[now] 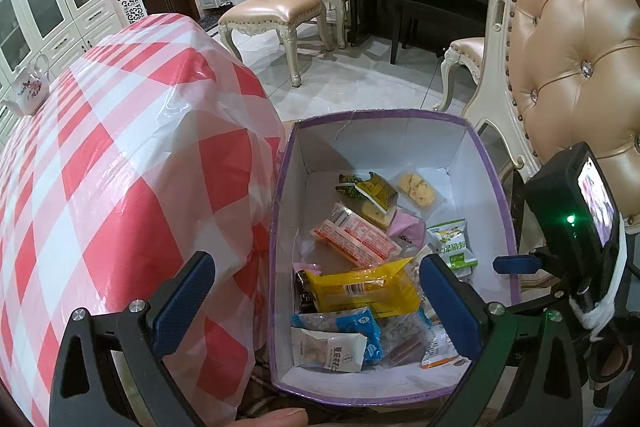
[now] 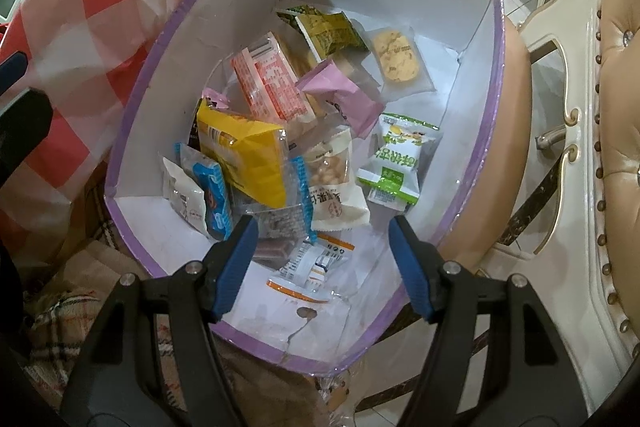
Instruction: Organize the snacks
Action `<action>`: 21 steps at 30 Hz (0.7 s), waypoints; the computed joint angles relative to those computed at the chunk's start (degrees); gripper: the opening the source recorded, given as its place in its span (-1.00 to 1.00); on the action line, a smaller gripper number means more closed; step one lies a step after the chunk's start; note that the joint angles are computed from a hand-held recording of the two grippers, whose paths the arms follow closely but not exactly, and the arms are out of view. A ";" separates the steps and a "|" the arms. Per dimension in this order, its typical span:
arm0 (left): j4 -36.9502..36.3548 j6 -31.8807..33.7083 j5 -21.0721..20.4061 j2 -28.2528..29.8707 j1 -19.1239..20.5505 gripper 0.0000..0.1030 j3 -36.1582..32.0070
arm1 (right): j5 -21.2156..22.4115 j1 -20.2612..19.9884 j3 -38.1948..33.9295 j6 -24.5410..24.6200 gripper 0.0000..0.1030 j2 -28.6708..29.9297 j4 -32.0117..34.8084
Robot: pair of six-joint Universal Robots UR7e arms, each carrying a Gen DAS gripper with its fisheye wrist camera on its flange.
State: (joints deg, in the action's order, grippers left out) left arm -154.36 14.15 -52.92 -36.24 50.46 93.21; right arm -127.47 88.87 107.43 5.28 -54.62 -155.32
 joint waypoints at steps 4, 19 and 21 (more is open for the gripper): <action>0.00 0.00 0.02 0.04 -0.01 1.00 -0.05 | 0.15 -0.08 -0.02 0.16 0.38 -0.02 0.12; -0.30 0.58 -0.07 -0.14 0.06 1.00 0.54 | 0.39 -0.24 0.07 0.33 0.39 -0.03 0.18; -0.24 0.69 -0.02 -0.19 0.06 1.00 0.64 | 0.39 -0.21 0.11 0.44 0.39 0.01 0.17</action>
